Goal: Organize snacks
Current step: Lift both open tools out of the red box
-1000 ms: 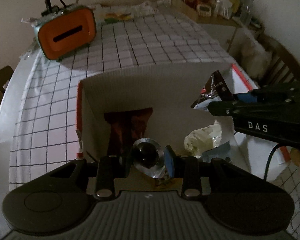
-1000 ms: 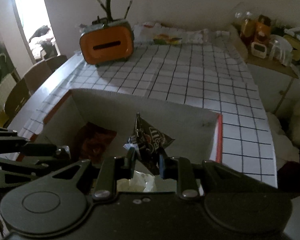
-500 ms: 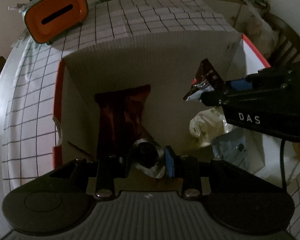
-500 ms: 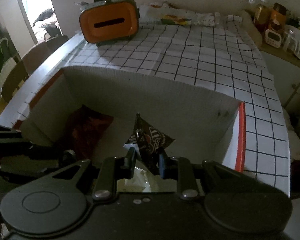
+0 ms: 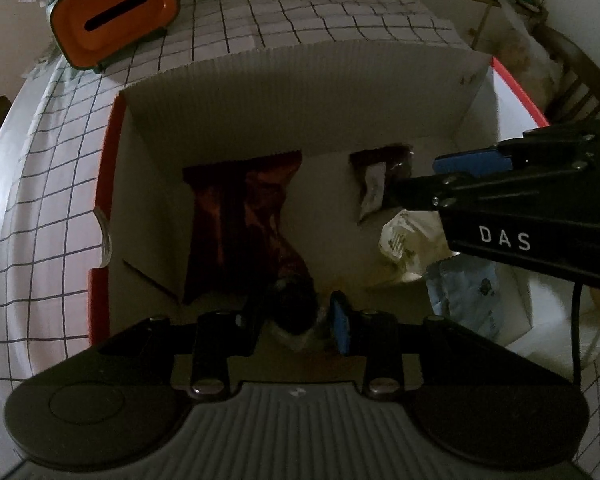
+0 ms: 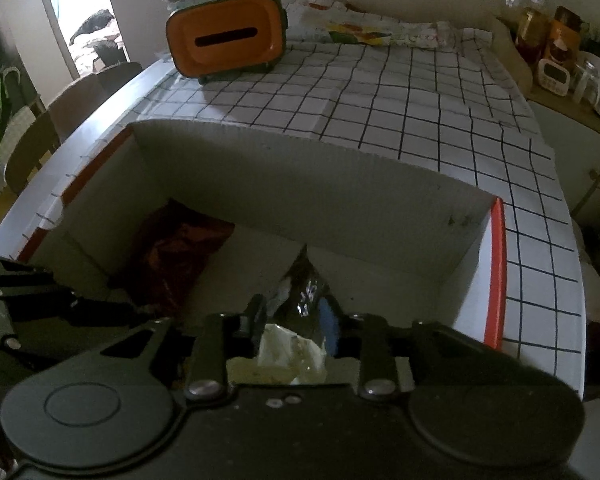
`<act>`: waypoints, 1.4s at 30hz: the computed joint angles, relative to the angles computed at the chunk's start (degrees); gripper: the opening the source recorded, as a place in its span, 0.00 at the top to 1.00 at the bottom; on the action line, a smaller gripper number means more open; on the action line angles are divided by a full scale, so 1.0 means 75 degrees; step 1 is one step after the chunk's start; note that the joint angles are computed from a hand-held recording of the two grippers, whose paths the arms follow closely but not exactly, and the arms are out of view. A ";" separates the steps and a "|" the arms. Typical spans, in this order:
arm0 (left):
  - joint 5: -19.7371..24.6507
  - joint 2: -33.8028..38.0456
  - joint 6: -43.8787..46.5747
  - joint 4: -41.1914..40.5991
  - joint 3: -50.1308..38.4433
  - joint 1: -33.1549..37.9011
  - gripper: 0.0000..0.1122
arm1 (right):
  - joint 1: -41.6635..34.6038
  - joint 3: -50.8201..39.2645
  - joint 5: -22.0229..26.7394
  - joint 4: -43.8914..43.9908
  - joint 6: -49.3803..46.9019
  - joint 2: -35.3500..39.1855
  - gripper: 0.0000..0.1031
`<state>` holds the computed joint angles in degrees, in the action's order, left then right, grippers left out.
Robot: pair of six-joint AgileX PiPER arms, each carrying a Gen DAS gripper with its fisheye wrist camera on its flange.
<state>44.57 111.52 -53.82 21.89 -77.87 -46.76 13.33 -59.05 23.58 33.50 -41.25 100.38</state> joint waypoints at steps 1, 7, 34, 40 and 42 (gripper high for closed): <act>-0.0027 -0.0046 -0.0039 0.0030 0.0040 -0.0018 0.69 | -0.0020 0.0025 0.0003 0.0104 -0.0077 -0.0040 0.66; -0.0104 -0.0385 -0.0492 0.0449 0.0260 -0.0211 0.59 | -0.0067 0.0273 -0.0009 0.0333 -0.0211 -0.0505 0.55; 0.0263 -0.3414 -0.2669 0.2510 0.2113 -0.1869 0.35 | 0.0791 0.1827 0.0411 -0.1604 0.2874 -0.4526 0.20; 0.0435 -0.4053 -0.3158 0.2916 0.2561 -0.2417 0.31 | 0.1498 0.2176 0.0426 -0.3037 0.4700 -0.5388 0.13; 0.0522 -0.4243 -0.3324 0.3030 0.2699 -0.2602 0.30 | 0.1794 0.2267 0.0458 -0.3657 0.5471 -0.5601 0.13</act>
